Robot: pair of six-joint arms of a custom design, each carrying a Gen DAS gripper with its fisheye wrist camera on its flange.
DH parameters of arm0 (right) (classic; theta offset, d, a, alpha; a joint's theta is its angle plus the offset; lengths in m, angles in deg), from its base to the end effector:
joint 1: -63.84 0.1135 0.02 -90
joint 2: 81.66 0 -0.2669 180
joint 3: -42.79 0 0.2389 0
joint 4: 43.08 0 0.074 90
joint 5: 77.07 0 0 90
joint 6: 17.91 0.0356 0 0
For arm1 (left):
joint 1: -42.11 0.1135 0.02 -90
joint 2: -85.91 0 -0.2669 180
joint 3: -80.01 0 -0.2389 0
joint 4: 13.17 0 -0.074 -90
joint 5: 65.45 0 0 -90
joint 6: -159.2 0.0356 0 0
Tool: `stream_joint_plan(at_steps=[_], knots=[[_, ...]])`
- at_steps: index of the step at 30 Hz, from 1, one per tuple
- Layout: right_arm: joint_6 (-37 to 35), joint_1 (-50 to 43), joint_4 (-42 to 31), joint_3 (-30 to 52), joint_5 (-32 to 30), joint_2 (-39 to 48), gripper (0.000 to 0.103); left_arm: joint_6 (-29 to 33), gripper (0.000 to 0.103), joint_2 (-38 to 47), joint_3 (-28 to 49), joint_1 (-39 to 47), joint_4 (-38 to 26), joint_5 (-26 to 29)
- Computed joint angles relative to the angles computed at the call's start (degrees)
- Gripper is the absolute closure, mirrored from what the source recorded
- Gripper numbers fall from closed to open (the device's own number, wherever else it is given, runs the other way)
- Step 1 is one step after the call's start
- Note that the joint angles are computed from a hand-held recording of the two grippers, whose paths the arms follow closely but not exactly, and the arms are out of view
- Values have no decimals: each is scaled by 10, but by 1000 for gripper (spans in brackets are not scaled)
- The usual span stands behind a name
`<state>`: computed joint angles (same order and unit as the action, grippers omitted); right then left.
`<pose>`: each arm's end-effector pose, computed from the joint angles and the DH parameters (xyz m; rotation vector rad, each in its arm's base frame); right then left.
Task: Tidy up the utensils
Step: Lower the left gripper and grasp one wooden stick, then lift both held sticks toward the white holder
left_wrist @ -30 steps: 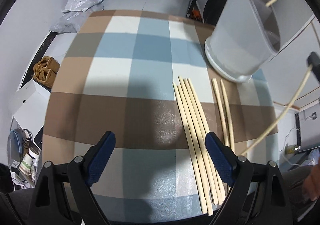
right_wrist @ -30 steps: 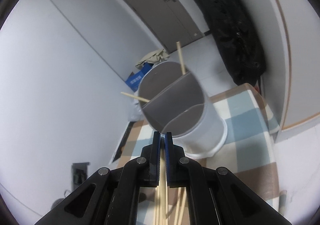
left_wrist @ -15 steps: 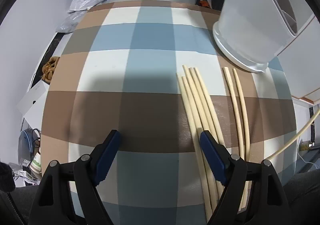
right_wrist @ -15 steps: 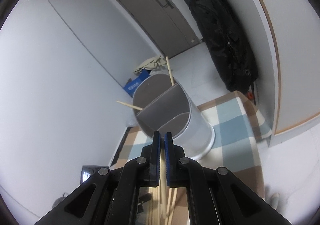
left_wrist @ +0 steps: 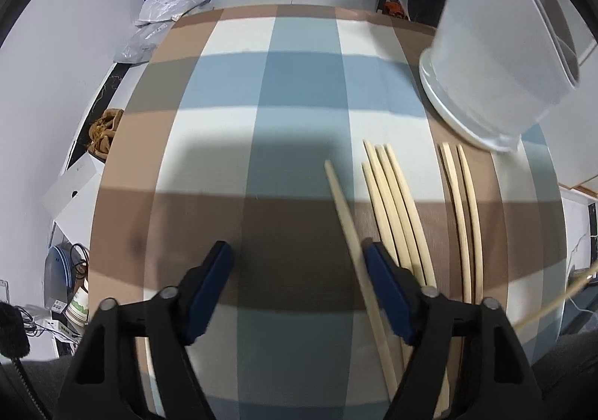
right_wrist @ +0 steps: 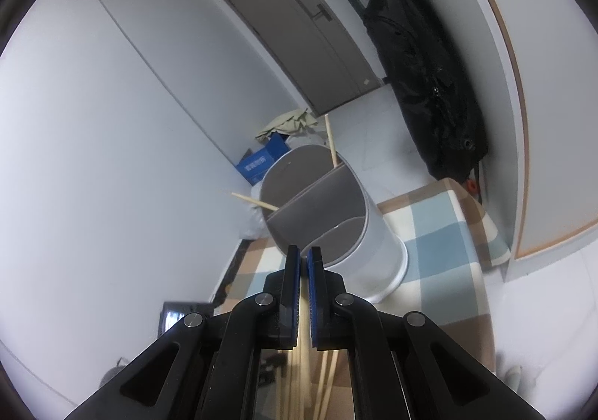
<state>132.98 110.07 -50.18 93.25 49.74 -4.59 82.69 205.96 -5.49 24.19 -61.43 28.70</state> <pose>0.1947 0.1724 0.2097 0.6181 1.9696 0.4730 0.3795 -0.1254 0.1363 0.7883 2.7490 -0.1193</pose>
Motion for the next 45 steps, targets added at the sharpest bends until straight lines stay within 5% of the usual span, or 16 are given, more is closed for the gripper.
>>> stream_joint_plan(at_steps=[6, 8, 13, 23, 33, 37, 45], knots=[[-8, -3, 1, 2, -4, 3, 100, -4, 66, 22, 38, -5, -17, -1], [-11, -4, -2, 4, -6, 3, 100, -7, 84, 28, 49, -9, -25, 1], [-12, -13, -8, 9, -15, 9, 100, -23, 99, 29, 46, -12, -3, -1], [-12, -6, -23, 19, 5, 13, 100, -49, 103, 21, 53, 5, 3, 39], [-21, 26, -52, 50, 44, 36, 100, -63, 103, -155, -75, 46, 112, 162], [-36, 43, -67, 71, 69, 53, 100, -51, 103, -201, -122, 40, 164, 163], [-61, 62, -87, 112, 106, 96, 100, -25, 103, -209, -108, 63, 134, 206]])
